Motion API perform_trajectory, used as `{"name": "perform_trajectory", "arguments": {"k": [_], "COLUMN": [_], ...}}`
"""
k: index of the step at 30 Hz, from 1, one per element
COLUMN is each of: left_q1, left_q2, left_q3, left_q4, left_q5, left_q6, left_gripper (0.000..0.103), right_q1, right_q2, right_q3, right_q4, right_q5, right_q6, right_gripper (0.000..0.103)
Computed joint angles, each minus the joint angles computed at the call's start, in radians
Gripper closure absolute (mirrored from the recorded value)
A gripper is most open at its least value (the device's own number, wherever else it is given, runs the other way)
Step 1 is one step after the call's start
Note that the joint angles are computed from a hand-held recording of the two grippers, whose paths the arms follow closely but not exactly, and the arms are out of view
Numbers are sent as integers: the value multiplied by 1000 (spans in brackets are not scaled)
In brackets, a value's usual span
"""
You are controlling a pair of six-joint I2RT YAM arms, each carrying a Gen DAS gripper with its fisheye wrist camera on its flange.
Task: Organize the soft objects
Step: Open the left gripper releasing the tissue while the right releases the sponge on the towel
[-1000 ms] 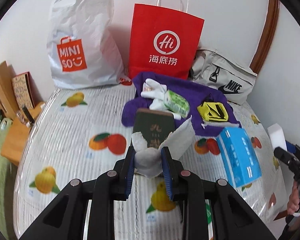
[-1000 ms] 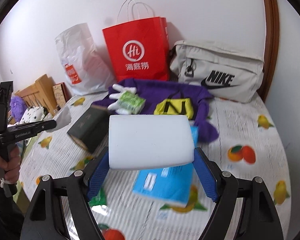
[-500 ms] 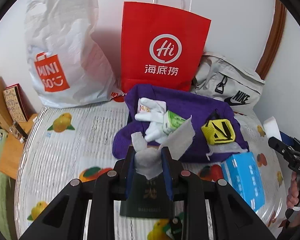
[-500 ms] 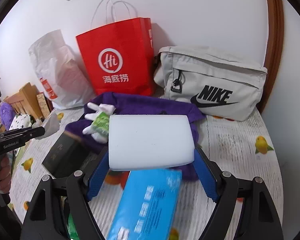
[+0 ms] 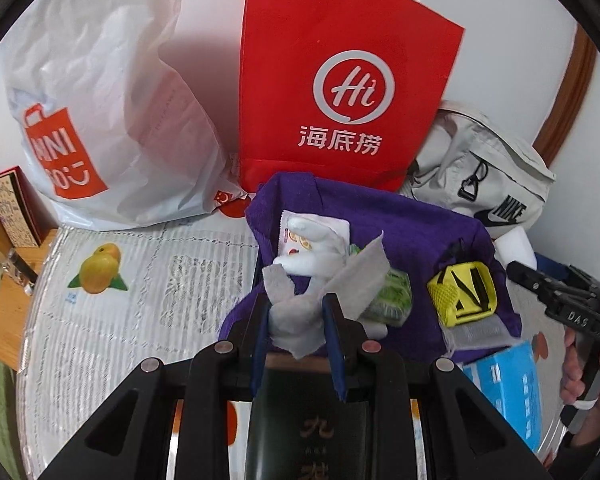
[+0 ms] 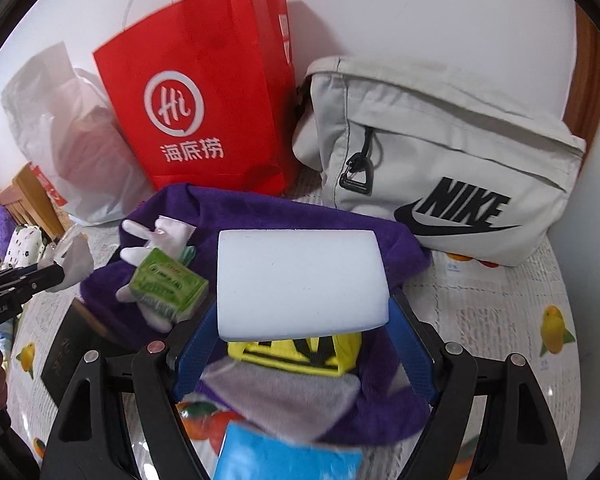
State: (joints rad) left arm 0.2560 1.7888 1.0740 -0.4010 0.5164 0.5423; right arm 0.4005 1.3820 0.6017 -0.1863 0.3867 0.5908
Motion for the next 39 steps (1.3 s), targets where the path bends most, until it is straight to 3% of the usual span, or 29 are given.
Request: {"name": "perform_trajectory", "arguments": {"k": [10,17,20,24,27,29,39], "left_q1": [-131,-193,-208,-219,-227,-234,-231], "left_q2": [123,223,257,284,291,291,199], "left_q3": [121,210,237,266,274,273,187], "left_q4": [33,35,29,5,-6,-5,20], "left_q5": [-66,-108,-106,-96,-91,-85,-78], "left_q6": [-98,-146,-153,-160,-156,-152,-126], "left_gripper": [78,78,78,76,67,46,32], "right_q1": [-91,-146,-128,-140,-152,-159,-137], "right_q2": [174,263,294,295,280,262,95], "right_q3": [61,97,122,111,95,83,16], "right_q4": [110,115,94,113,126,131,62], "right_q5": [-79,-129,-85,-136,-149,-158,-115], "right_q6": [-96,-140,-157,-162,-152,-143,-109], "right_gripper": [22,21,18,15,11,11,11]}}
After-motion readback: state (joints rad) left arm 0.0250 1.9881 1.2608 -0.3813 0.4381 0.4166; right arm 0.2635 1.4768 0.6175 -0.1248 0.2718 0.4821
